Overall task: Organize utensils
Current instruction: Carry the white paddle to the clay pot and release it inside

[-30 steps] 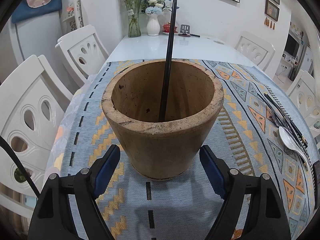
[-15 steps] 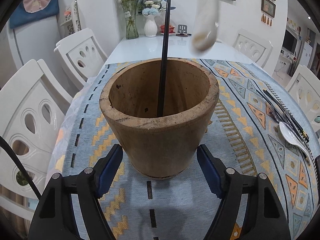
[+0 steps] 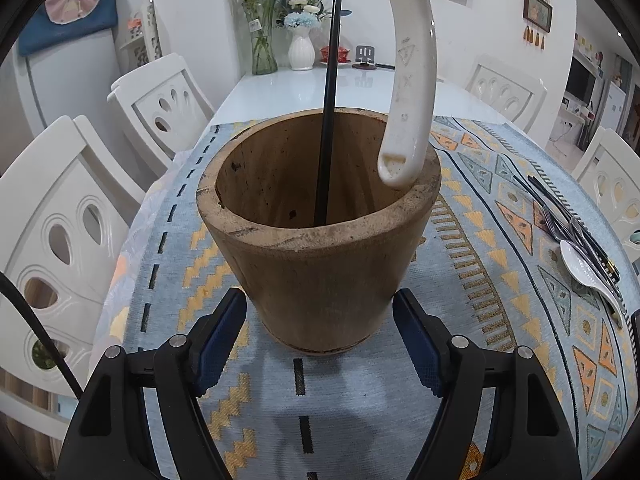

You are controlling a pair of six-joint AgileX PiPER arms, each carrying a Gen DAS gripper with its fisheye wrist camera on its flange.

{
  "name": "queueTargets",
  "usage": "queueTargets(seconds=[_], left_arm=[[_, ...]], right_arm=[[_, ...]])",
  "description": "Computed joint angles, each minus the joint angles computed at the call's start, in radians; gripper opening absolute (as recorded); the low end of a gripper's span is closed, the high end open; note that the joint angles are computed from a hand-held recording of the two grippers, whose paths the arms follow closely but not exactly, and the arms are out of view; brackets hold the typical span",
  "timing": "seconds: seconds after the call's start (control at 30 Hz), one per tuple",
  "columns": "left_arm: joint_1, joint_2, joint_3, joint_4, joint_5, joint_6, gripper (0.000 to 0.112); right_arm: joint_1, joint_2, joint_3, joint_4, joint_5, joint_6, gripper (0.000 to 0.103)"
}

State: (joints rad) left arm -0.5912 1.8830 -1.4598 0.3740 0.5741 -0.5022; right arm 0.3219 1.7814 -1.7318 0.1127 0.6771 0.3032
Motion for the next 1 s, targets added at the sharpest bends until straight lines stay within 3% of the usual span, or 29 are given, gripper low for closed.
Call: queueTargets(seconds=[0.17,0.3,0.4,0.43,0.77,1.0], left_arm=[[-0.001,-0.001,0.0,0.0,0.004,-0.003,0.074],[0.001,0.0,0.002,-0.004,0.005,-0.003,0.074],[0.001,0.0,0.0,-0.007,0.008,-0.002,0.074],[0.001,0.0,-0.002,-0.01,0.011,0.001,0.074],[-0.002,0.003,-0.023,-0.009,0.027,0.015,0.074],[-0.004,0.007,-0.027,-0.004,0.028,-0.003,0.074]], right_arm=[[-0.003,0.01,-0.016,0.039,0.028,-0.039,0.006],[-0.011,0.034,-0.072,0.104,0.113,-0.137,0.02],[-0.006,0.001,-0.053,0.069,0.093,-0.114,0.042],[-0.009,-0.021,-0.033,0.06,0.074,-0.104,0.044],[-0.144,-0.212,0.118,0.015,0.084,-0.026,0.044],[-0.317,-0.358,0.247,-0.077,0.181,-0.011,0.044]])
